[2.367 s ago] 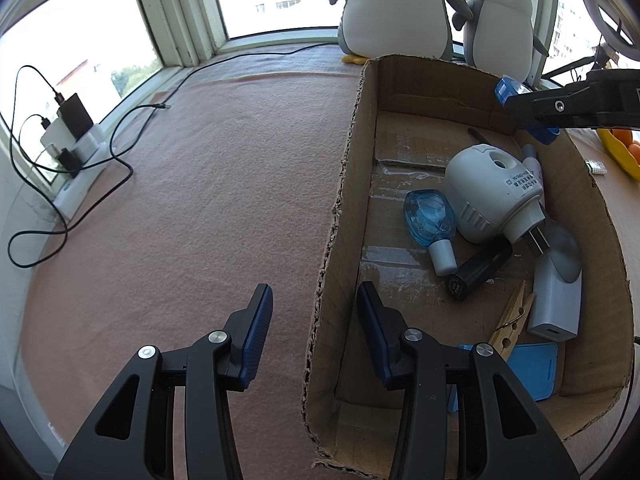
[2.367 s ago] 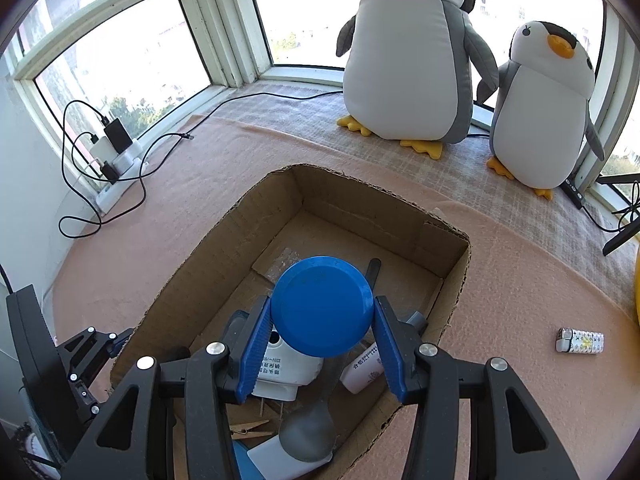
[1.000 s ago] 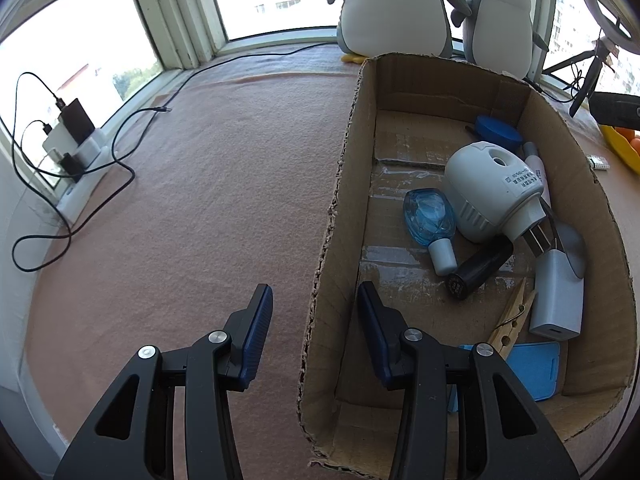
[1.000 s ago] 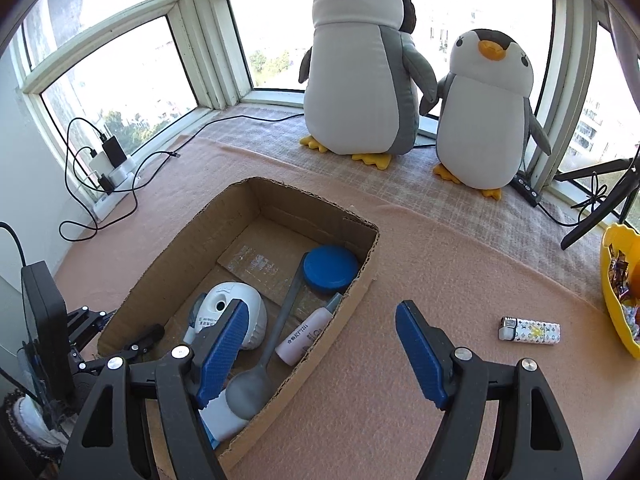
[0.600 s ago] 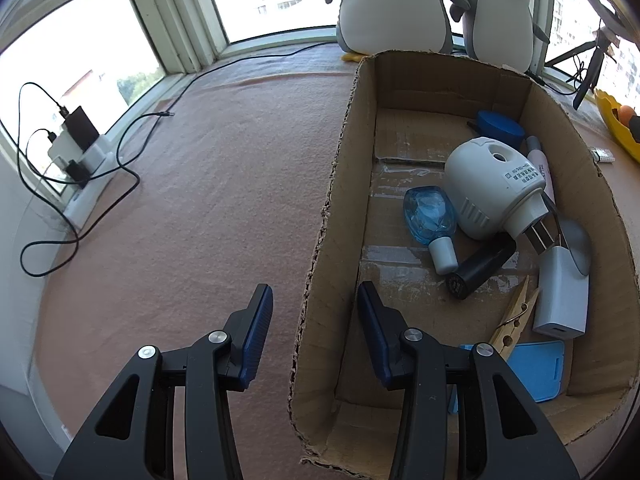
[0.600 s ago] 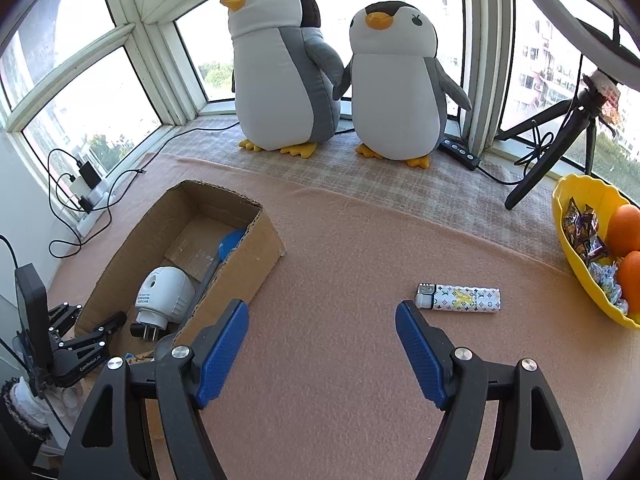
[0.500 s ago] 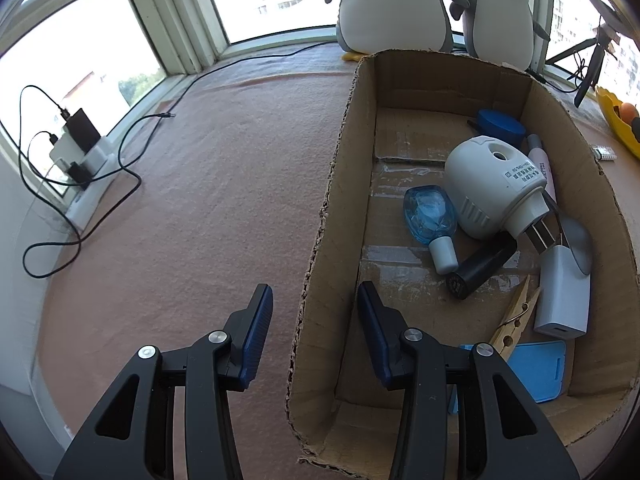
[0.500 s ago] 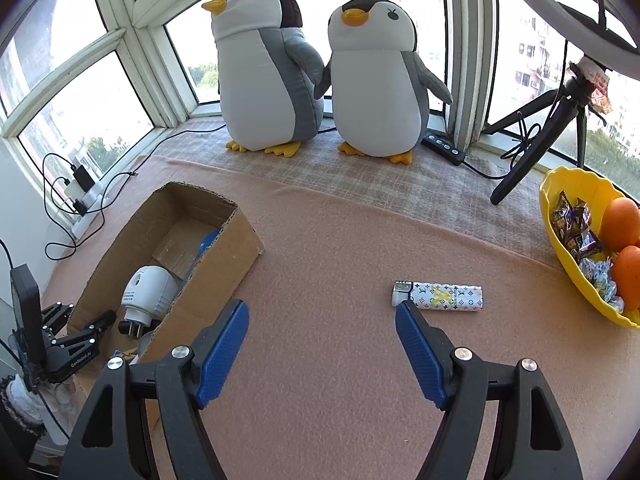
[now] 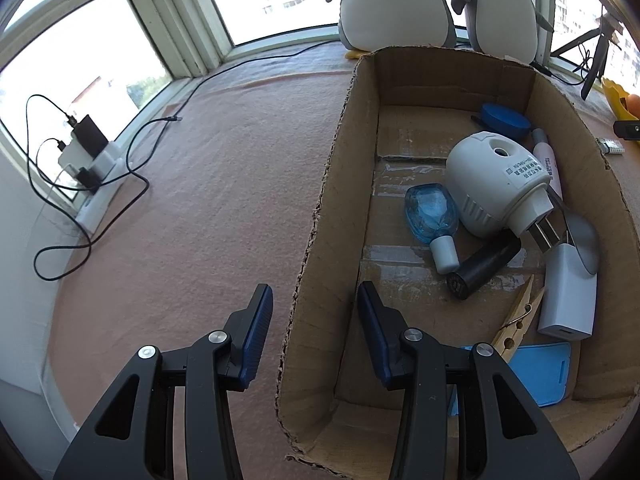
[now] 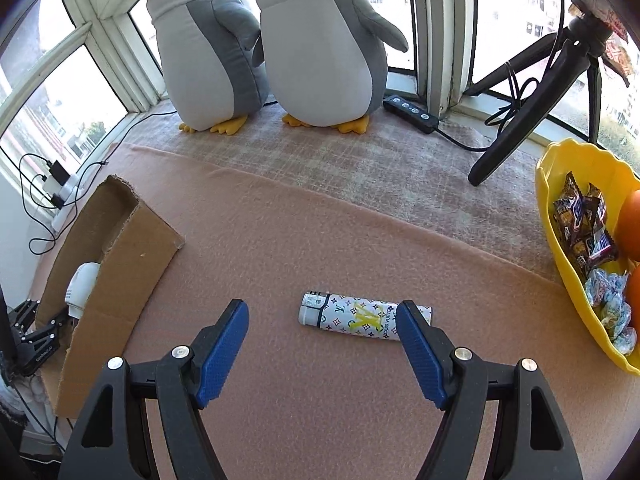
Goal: Organize rigid objects
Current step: 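Move the right tool toward the patterned lighter, then close the right gripper on the patterned lighter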
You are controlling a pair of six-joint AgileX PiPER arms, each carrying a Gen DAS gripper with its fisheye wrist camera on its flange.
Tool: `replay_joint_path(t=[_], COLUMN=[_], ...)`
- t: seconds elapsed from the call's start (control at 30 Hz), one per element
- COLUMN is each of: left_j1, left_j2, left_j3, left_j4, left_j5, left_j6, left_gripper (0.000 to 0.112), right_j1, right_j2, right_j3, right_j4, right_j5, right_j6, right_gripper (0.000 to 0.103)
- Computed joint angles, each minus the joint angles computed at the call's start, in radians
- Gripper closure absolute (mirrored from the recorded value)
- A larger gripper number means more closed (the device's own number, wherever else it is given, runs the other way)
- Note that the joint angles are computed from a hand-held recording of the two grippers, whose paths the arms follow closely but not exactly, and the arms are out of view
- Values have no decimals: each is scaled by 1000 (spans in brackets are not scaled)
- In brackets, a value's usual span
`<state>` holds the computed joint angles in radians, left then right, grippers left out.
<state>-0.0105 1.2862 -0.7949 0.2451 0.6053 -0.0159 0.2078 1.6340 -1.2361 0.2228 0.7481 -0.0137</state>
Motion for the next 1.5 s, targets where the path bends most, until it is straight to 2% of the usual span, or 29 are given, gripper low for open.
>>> replay_joint_path(t=[0.2,0.43,0.6,0.8,1.03,1.13,1.23,1.37,1.5], left_j1=[-14,-26,-26,-27,-27,-29,-29,-20,-3], left_j2=[1,-3,-3,-4,-2,1,5,7,7], left_j3=[1,3,4,3,0,0,-2,-3,0], left_j4=[32,50,49,48,37,32,25,9,-17], left_j5=[2,7,6,7,6,2,-2,-6,-16], left_j6=[-36,-57,-58,-60,-53,-50,-46,-31,-5], left_gripper=[69,69,69,69,69,69,69,69,69], right_j1=[-17,-44,-41,-76,-74,5,95,154,152], right_j2=[80,191,207,156,40,1,1,34,49], right_j3=[-72,-191,-223,-154,22,68,66,29,7], right_j4=[1,53,45,126,250,136,-59,-232,-273], right_j5=[37,150,205,225,157,79,40,56,84], right_j6=[-42,-118,-118,-148,-157,-29,182,371,410], right_gripper=[31,31,31,31,31,31,40,56,67])
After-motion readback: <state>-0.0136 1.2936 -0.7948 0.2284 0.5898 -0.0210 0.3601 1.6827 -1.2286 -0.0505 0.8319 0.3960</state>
